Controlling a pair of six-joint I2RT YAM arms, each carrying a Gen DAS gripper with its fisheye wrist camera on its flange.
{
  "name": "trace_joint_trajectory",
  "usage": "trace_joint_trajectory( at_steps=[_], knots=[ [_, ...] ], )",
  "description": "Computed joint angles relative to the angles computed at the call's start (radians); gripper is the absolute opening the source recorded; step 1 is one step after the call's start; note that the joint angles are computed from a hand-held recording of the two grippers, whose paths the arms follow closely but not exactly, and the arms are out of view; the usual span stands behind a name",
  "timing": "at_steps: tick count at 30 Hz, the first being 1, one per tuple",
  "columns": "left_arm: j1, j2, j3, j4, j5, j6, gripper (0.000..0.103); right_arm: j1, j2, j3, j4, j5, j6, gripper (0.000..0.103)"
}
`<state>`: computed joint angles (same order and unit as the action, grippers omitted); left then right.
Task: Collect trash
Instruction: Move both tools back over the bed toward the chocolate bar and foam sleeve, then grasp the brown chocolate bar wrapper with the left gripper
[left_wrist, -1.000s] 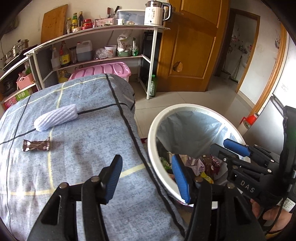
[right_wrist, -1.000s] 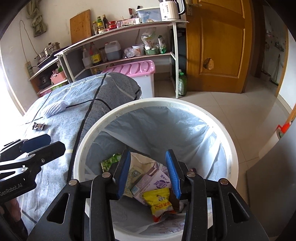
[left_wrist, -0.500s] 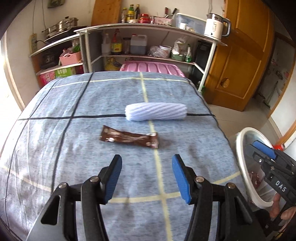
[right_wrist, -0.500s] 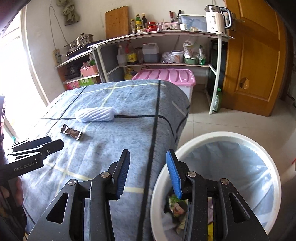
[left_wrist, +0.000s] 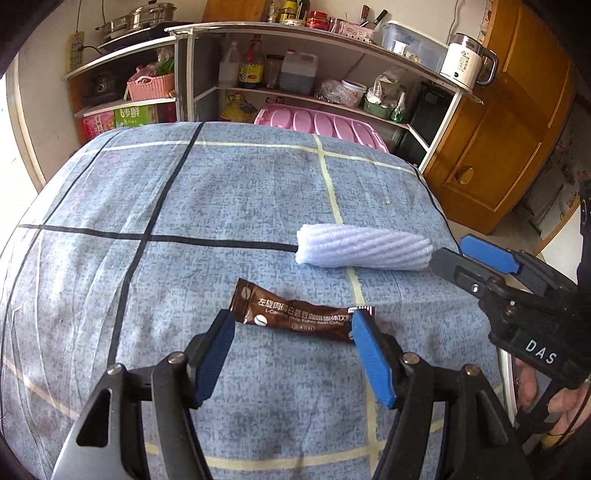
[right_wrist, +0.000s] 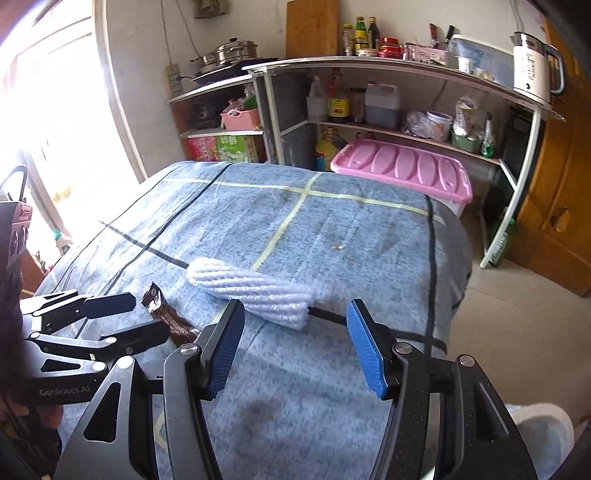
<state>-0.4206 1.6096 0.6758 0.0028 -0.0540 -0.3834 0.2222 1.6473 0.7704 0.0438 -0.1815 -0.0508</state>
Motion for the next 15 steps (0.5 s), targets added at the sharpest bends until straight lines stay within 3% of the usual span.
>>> trace_joint_trajectory(
  at_steps=[5,9,15],
  knots=[
    [0.031,0.093,0.052,-0.005,0.022,0.0,0.068,0.006,0.142,0.114,-0.022,-0.045,-0.029,0.06],
    [0.015,0.114,0.067,0.002,-0.013,0.008,0.069,0.005,0.224,0.186,-0.073,-0.094,-0.058,0.06],
    [-0.01,0.123,0.055,0.038,-0.069,0.003,0.068,0.023,0.247,0.177,-0.042,-0.068,-0.055,0.058]
  ],
)
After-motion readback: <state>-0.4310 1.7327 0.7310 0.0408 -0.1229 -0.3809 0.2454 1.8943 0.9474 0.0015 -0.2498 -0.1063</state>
